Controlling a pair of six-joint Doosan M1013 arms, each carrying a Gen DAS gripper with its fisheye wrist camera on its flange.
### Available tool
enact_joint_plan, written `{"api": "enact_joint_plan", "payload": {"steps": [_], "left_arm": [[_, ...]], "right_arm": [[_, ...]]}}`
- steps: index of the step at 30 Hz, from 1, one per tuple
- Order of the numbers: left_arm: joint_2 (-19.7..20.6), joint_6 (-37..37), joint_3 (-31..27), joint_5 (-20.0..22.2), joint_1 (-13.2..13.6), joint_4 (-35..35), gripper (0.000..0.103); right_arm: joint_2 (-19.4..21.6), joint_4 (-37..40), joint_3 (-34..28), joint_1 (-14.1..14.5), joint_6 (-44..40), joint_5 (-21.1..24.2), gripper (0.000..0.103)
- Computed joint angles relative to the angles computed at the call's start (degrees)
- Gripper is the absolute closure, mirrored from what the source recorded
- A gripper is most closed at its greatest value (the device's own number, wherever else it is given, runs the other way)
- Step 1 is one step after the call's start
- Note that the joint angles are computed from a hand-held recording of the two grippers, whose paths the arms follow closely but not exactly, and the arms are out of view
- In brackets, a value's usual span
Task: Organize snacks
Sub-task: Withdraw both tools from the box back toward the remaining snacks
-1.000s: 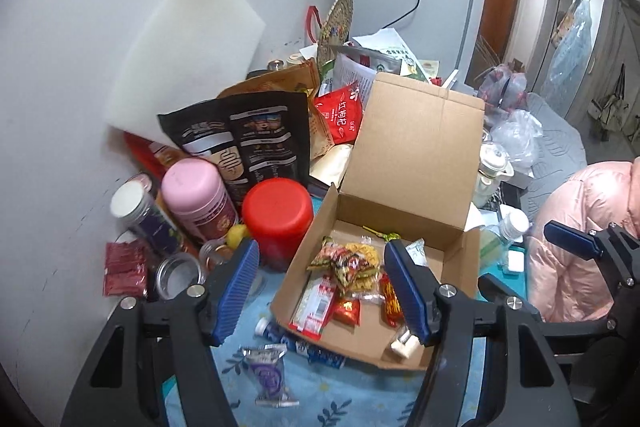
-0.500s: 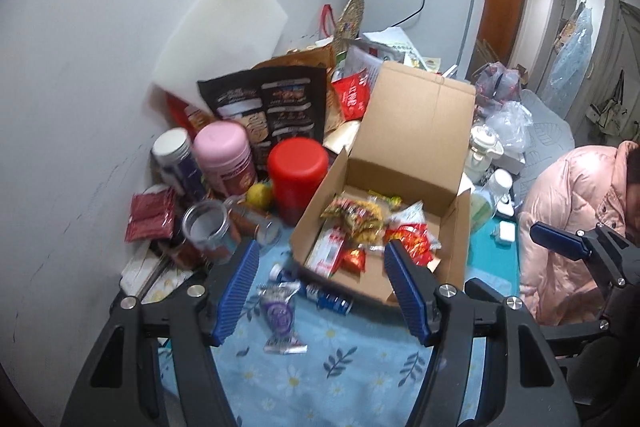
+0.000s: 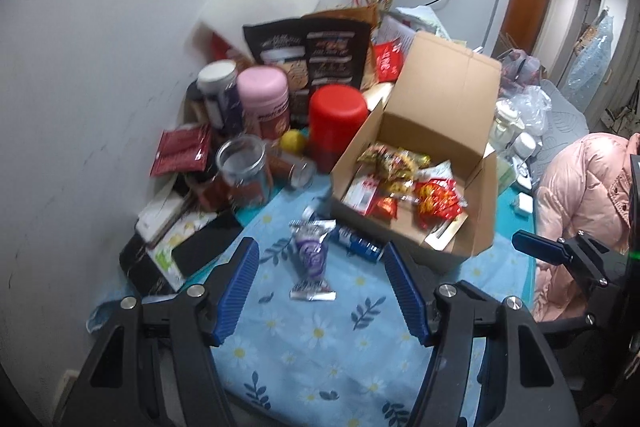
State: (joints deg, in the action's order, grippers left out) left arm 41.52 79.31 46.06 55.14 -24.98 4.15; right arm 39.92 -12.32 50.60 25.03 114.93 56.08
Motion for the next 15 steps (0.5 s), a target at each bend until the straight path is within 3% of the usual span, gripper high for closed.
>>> {"api": "enact_joint_plan", "payload": {"steps": [7, 15], "left_arm": [[-0.5, -0.9, 3.5, 0.1, 1.2, -2.4, 0.038], [1.8, -0.9, 2.9, 2.6, 2.6, -4.7, 0.038]], "right_arm": [[2.0, 5.2, -0.8, 0.0, -3.1, -0.4, 0.022], [4.9, 9.8, -1.9, -0.4, -6.8, -1.7, 0.023]]}}
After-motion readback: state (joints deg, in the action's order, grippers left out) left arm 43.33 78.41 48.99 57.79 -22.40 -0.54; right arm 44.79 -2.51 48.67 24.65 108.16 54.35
